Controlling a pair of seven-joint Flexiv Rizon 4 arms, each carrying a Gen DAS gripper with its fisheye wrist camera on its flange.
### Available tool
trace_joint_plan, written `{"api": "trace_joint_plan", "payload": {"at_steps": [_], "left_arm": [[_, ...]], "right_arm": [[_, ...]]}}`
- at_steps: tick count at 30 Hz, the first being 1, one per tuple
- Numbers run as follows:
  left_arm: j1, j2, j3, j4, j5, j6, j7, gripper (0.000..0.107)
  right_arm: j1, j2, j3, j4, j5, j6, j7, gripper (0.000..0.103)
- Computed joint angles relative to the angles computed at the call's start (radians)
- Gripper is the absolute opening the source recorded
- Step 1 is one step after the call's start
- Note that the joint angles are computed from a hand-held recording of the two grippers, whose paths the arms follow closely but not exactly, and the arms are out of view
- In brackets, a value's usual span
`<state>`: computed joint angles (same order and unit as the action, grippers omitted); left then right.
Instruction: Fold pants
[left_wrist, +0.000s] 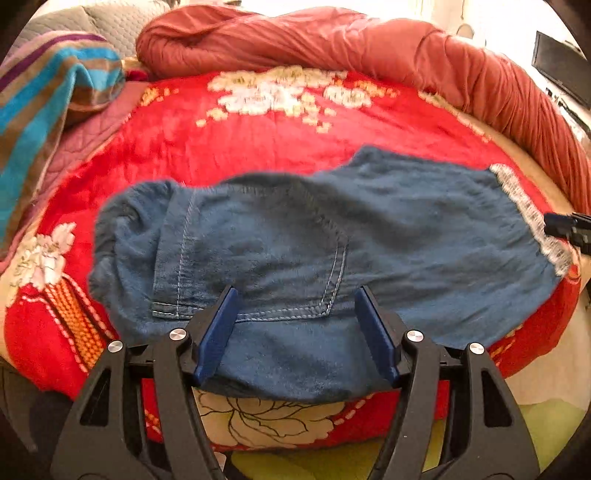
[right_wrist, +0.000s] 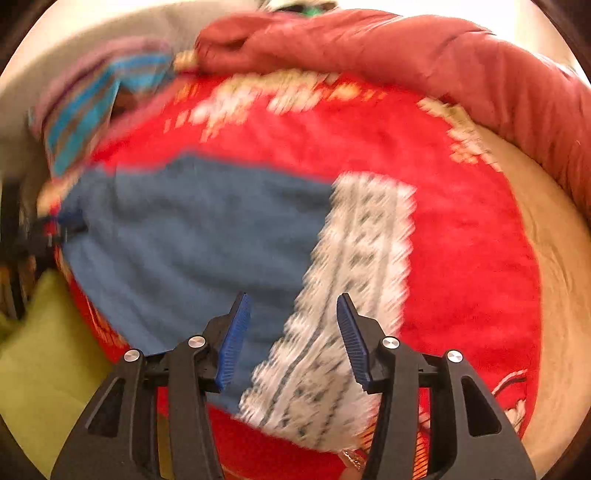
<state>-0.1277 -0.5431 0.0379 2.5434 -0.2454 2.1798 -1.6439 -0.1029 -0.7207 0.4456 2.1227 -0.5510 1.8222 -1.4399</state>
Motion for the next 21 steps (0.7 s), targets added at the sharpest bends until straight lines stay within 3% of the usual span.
{"api": "trace_joint_plan", "payload": {"at_steps": [5,7,12,16,21], "left_arm": [[-0.003,0.052,0.004,0.014,-0.011,0.024,-0.012,0.062],[0.0,0.068,0.004,0.007,-0.013,0.01,-0.005,0.065],[-0.031,0.09,0.021,-0.047,-0.061,-0.063,0.055,0.065],[-0.021,0.08,0.009,-0.114,-0.061,-0.12,0.083,0.069],[0.04,0.026,-0.033,-0.257,-0.027,-0.281,0.097,0.069]], "right_arm": [[-0.004,-0.022,-0.012,-0.089,0.048,-0.029,0.062,0.047],[-0.054,-0.068,0.05,-0.157,0.038,-0.102,0.064,0.047],[-0.108,-0.182,0.168,-0.307,0.076,-0.248,0.012,0.047],[-0.093,-0.237,0.193,-0.389,0.116,-0.325,-0.03,0.047],[-0.068,-0.274,0.198,-0.45,0.164,-0.39,-0.09,0.047]]}}
